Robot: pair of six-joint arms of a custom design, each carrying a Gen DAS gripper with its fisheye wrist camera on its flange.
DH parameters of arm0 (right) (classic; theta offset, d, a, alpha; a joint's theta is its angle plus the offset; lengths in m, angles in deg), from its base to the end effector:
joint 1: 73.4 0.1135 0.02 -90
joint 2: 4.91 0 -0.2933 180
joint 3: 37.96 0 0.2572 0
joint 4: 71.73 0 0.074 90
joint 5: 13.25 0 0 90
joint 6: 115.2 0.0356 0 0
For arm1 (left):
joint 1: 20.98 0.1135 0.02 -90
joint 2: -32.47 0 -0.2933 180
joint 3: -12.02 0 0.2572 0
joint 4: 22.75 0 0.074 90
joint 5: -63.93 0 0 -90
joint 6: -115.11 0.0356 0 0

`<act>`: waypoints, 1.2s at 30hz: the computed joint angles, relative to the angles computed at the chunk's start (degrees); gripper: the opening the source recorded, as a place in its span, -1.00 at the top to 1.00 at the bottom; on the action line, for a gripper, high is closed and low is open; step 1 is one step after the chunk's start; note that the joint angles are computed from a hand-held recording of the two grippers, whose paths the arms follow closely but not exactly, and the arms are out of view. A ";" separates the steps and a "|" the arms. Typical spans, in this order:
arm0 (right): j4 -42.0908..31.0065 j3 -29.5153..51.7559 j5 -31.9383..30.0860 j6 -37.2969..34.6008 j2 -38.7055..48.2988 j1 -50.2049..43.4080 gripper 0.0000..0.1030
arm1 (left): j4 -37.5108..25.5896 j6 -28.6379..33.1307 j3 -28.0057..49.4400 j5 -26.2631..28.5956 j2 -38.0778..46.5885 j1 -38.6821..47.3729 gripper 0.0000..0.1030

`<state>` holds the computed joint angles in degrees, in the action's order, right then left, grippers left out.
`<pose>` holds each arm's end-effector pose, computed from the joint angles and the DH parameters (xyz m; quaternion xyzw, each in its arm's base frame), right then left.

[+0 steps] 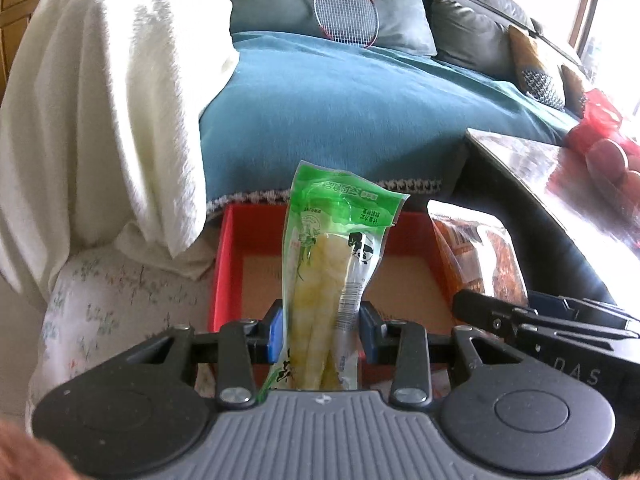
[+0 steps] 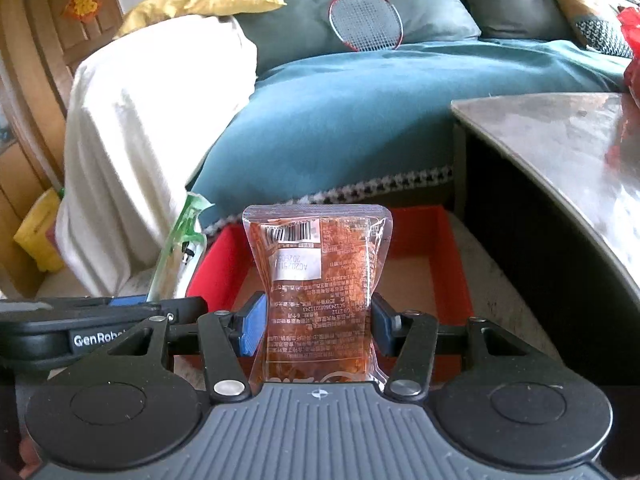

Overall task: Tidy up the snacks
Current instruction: 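Carry both packs over the red box and lower them inside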

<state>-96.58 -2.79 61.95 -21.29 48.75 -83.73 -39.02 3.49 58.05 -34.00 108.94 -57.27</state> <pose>0.1679 -0.0214 0.1938 0.0623 0.9099 0.0961 0.3987 0.2028 -0.1429 0.1888 0.0931 0.9229 -0.1219 0.3531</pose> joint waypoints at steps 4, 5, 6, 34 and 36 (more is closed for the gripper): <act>5.01 1.16 0.62 1.21 5.51 0.55 -0.18 | 2.45 1.11 1.70 -0.23 3.66 0.69 0.39; 6.11 1.41 0.59 1.44 6.93 0.57 -0.18 | 3.25 1.55 2.04 -0.50 4.67 0.78 0.39; 6.81 1.52 0.61 1.37 7.86 0.46 -0.18 | 3.99 1.96 2.37 -0.88 5.72 0.80 0.39; 18.04 5.30 5.38 1.62 28.05 2.40 -0.18 | 8.97 4.56 9.23 -3.01 22.05 2.11 0.39; 18.61 5.54 5.82 1.47 29.57 2.73 -0.18 | 9.21 4.64 9.31 -3.23 22.73 2.10 0.39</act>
<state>-77.97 2.75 67.77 -19.83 78.33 -81.00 -29.81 8.13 67.35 -37.24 131.66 -55.17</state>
